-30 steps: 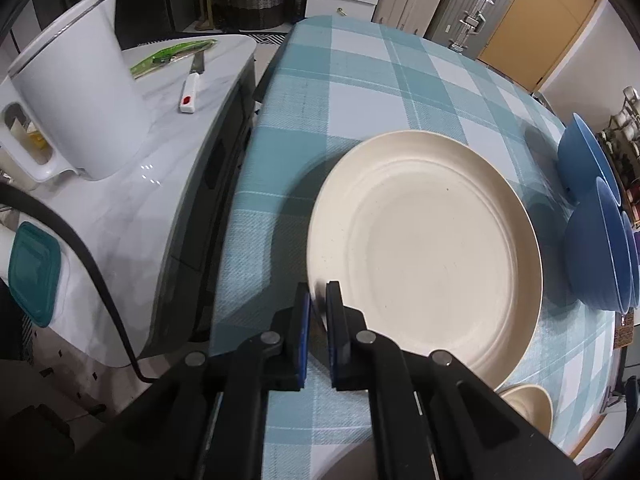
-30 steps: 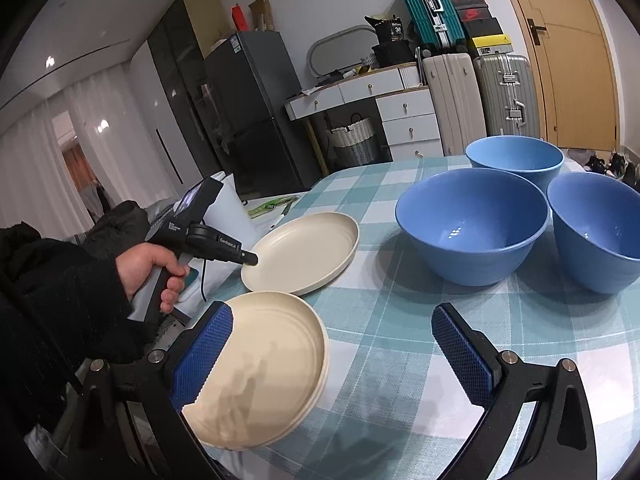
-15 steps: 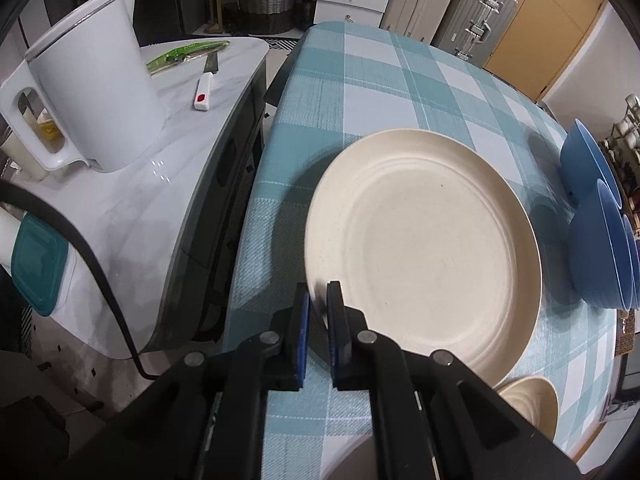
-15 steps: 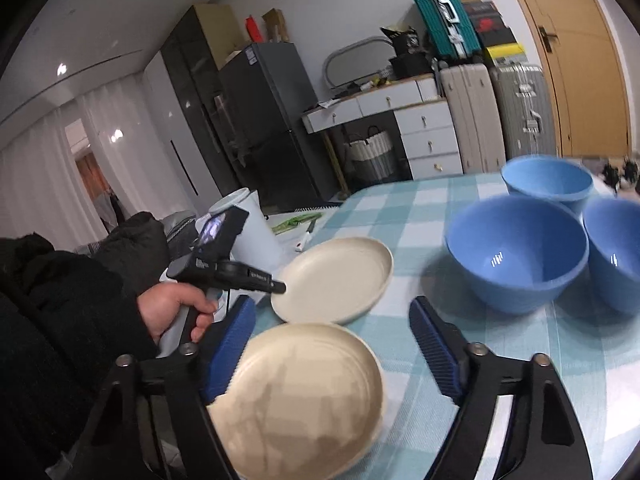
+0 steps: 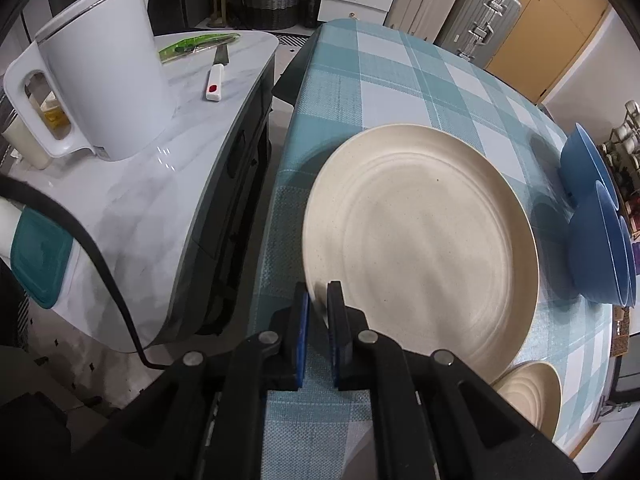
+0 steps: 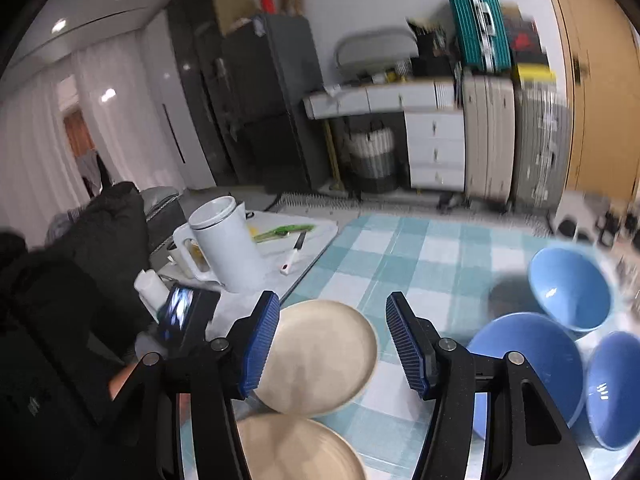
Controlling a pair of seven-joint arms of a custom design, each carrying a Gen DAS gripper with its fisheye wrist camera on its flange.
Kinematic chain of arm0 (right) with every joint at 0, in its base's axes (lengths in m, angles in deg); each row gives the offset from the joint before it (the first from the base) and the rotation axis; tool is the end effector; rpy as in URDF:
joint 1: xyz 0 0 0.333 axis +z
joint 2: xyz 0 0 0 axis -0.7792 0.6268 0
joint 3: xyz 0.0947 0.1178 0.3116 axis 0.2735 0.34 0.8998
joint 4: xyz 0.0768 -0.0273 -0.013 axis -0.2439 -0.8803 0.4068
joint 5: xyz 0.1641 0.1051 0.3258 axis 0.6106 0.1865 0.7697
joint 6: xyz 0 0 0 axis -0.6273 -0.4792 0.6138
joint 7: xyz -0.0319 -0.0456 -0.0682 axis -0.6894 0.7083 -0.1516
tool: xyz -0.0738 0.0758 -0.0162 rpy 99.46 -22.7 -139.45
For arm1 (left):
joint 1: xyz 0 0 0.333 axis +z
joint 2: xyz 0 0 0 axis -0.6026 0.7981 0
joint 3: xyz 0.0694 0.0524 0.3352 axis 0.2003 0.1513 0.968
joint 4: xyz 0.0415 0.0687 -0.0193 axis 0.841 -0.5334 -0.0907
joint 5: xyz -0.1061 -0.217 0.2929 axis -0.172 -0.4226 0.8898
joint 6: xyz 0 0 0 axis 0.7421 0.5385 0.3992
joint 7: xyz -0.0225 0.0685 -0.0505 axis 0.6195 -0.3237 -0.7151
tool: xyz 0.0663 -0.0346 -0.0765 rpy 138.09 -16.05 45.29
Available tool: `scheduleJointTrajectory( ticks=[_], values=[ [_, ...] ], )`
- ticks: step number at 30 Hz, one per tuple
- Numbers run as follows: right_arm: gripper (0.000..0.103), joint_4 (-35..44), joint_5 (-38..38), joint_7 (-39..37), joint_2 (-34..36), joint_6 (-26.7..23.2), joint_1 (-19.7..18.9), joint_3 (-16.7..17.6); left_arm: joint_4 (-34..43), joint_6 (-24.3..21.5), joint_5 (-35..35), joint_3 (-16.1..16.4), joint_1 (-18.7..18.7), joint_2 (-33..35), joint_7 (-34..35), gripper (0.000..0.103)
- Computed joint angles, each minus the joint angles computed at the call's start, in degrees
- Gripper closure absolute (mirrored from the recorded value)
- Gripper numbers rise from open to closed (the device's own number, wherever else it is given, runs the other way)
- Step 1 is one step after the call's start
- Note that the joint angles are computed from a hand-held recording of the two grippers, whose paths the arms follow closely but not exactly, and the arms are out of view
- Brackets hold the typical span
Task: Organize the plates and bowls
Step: 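Lift the cream plate with the left tool while the right tool moves to its rim, then close the right tool on the plate rim beside the left tool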
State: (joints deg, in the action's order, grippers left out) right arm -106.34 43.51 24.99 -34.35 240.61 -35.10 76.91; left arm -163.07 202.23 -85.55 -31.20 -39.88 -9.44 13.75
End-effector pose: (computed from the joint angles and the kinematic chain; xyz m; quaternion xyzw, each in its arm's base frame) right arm 0.4866 0.2101 0.5777 -0.6650 0.5929 -0.1845 0.4149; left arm 0.5640 -0.1215 0.4414 -0.6622 0.7210 -0.1963 0.0557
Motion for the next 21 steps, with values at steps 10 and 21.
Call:
scheduleJointTrajectory(
  ticks=[10, 21],
  values=[
    [0.048, 21.2, -17.0, 14.6, 19.0, -24.0, 2.8, -3.8, -0.9, 0.2, -1.8, -0.1, 0.2, -0.6, 2.6, 0.095],
    [0.073, 20.1, -12.5, 12.1, 24.7, -24.8, 5.2, -7.2, -0.8, 0.2, -1.1, 0.1, -0.2, -0.4, 3.0, 0.094]
  ],
)
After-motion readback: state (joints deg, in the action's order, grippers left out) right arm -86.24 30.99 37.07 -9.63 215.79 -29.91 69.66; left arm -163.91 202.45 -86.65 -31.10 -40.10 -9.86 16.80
